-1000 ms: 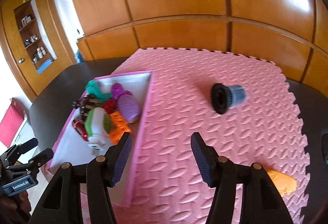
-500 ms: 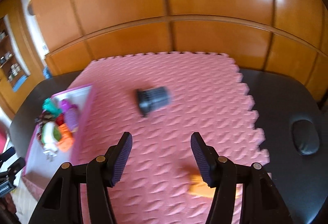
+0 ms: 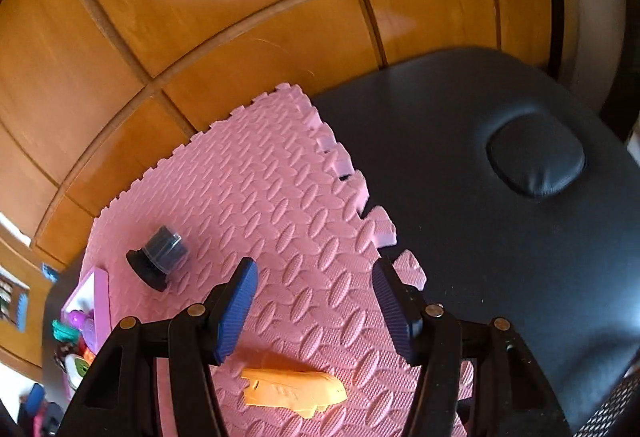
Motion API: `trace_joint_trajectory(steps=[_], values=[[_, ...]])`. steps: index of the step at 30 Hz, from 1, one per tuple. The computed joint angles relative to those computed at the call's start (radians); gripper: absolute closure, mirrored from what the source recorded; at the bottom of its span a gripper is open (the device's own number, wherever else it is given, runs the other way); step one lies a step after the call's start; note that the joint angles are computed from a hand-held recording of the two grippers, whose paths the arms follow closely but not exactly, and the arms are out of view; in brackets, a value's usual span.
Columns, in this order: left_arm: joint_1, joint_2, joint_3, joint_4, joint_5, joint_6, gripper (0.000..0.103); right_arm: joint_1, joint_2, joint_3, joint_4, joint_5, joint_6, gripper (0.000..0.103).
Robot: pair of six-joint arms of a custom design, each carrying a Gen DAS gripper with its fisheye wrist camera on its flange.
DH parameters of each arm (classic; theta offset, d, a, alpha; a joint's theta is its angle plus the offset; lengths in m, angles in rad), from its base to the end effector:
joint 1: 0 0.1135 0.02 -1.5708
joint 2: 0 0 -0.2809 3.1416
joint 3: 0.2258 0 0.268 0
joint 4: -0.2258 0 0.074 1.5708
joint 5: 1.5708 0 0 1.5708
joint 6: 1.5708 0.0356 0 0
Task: Organize rigid objects
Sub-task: 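Move the left tool to the black-and-clear cup and grasp it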
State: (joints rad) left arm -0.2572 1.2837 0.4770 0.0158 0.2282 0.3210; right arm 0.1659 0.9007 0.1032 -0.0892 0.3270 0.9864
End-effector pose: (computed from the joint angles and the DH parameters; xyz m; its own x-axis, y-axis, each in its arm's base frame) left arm 0.2309 -0.0691 0.1586 -0.5257 0.4561 -0.7180 0.5981 0.7984 0.0692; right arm 0.1390 0.0117 0.1052 -0.3851 0.7364 -0.5563 0.6617 0.6405 0.3898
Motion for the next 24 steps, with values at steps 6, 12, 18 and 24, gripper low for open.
trace_joint_trajectory(steps=[6, 12, 18, 24], values=[[-0.14, 0.145, 0.078, 0.035, -0.064, -0.04, 0.017, 0.037, 0.039, 0.013, 0.022, -0.018, -0.004, 0.043], [-0.253, 0.303, 0.199, 0.056, -0.112, -0.038, 0.011, 0.047, 0.052, 0.021, 0.031, -0.038, -0.002, 0.043], [-0.331, 0.466, 0.352, 0.057, -0.169, 0.006, 0.01, 0.021, 0.04, 0.014, 0.042, -0.083, -0.006, 0.043], [-0.376, 0.623, 0.502, 0.056, -0.221, 0.052, 0.01, 0.008, 0.033, 0.012, 0.045, -0.112, -0.008, 0.043]])
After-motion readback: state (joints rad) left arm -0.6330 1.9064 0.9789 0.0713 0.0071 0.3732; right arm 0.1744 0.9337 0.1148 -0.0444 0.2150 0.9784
